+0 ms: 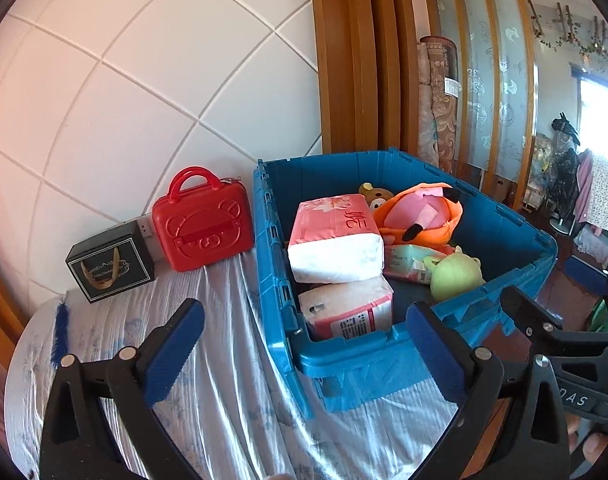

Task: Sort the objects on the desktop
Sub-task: 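Withdraw both grippers from the crate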

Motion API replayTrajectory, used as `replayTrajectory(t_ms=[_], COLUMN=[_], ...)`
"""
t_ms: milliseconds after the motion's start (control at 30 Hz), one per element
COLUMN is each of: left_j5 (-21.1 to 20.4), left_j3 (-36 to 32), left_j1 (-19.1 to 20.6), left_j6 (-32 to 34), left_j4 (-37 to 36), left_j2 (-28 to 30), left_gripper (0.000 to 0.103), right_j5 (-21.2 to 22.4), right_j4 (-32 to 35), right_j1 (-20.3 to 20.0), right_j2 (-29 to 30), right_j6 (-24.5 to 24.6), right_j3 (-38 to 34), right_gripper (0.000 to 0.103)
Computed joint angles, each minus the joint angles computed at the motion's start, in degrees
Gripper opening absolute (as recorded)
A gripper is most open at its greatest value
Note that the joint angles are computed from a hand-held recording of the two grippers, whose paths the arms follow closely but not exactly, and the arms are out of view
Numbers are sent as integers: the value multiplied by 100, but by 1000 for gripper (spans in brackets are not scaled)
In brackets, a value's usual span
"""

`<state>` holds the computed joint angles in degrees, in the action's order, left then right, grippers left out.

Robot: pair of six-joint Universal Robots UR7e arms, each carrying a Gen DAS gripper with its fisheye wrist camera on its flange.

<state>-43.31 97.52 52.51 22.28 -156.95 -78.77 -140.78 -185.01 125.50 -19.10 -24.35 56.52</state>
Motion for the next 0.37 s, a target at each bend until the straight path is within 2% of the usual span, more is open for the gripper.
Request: replayTrajectory(t_ms=[367], left_j5=[44], left_j3=[399], left_j1=[-144], left_j6=[-432], left_j4=[368], left_j2=[-494], left_gripper=[103], right_j5=[-208], right_j4=[-132], right_j1=[214], right_j2=[-330], right_j6=[283], right_j3=[737], right_gripper=[103])
